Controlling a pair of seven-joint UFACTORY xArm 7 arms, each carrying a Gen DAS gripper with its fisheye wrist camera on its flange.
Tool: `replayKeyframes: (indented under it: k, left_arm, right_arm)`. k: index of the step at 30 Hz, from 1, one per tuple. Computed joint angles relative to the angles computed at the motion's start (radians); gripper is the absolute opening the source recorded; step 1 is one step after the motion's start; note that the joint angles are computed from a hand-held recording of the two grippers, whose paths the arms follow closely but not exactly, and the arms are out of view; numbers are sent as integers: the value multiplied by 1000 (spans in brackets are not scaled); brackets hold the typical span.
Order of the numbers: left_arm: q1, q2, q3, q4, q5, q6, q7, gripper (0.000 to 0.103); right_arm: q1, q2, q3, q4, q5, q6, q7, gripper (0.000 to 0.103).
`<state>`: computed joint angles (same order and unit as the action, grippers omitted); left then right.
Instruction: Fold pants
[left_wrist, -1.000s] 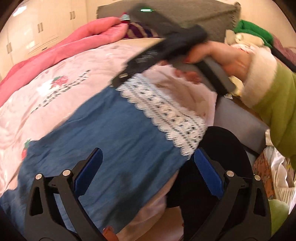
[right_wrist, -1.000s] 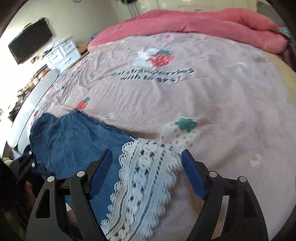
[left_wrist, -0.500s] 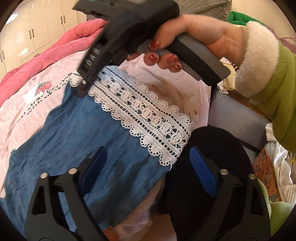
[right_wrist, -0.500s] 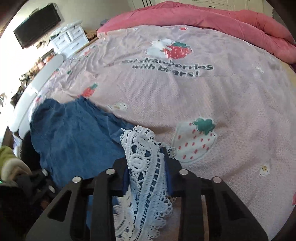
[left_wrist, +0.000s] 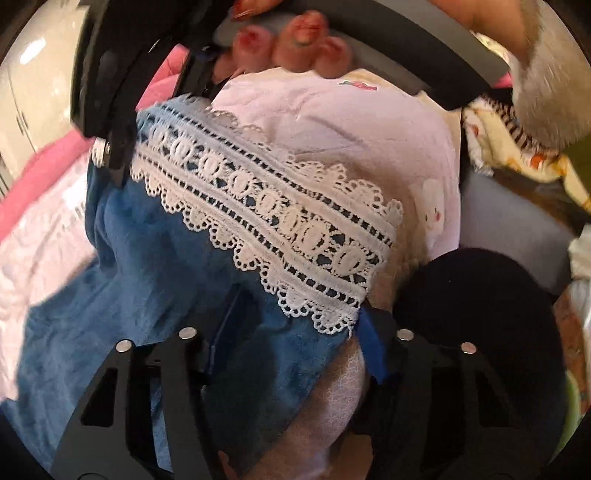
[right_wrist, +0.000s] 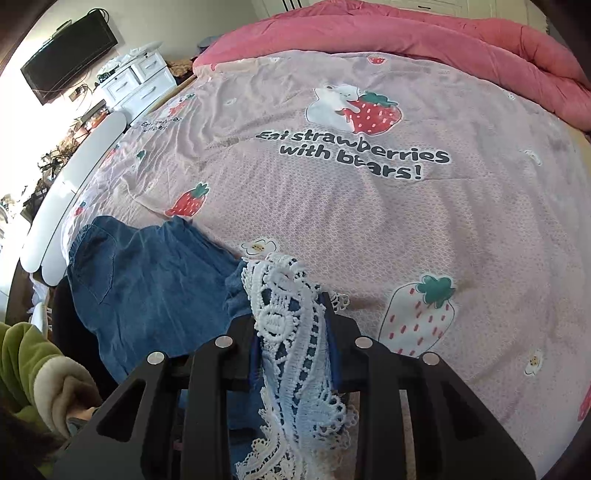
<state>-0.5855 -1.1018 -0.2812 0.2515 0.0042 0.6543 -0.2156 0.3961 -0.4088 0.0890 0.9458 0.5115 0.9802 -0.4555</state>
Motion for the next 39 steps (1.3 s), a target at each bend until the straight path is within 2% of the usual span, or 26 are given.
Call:
replayKeyframes:
  k: [2,4,5,8,10,14,17,21,24,30,35,38,39]
  left_arm:
    - [-18,-24,70,-4,-34,7,23,30]
    - [-38,-62,157,-12,-100,28,52,23]
    - [-32,-79,179,-17,-122,34,63,14]
    - [-19,-151,245,-31,-192,69,98,8]
    - [-1,-192,276,-37,-230,95,120,7]
    - [39,-271,289,-52,-287,138,149,6]
    - [90,-369,311,-58,-310,211,159,6]
    - [147,-423,334,-55,-342,259,172,5]
    - [207,-499,374,-67,-354,327,178,5]
    - [373,-652,485,-107,-358,520,186,5]
    - [507,-743,561,-133,-369,657,194,5]
    - [583,-763,597,-137,-372,696,201,5]
    - [610,-769,604,-136,-367,717,200,5]
  right_arm:
    - [0,0,1,3,1,3,6,26]
    - [1,0,4,8,-3,6,12,26]
    - [1,1,6,11,-5,7,19,26]
    - [1,3,18,26,-19,10,46,26]
    - [2,10,30,43,-37,13,71,26]
    - [15,33,53,83,-62,17,112,26]
    - [32,52,76,121,-84,23,140,26]
    - [57,106,121,191,-132,31,199,26]
    - [78,150,156,241,-189,44,248,26]
    - [131,280,232,356,-376,93,396,26]
    - [216,411,271,476,-543,179,496,26]
    - [268,480,270,546,-601,227,561,35]
    - [279,490,266,559,-597,229,565,42]
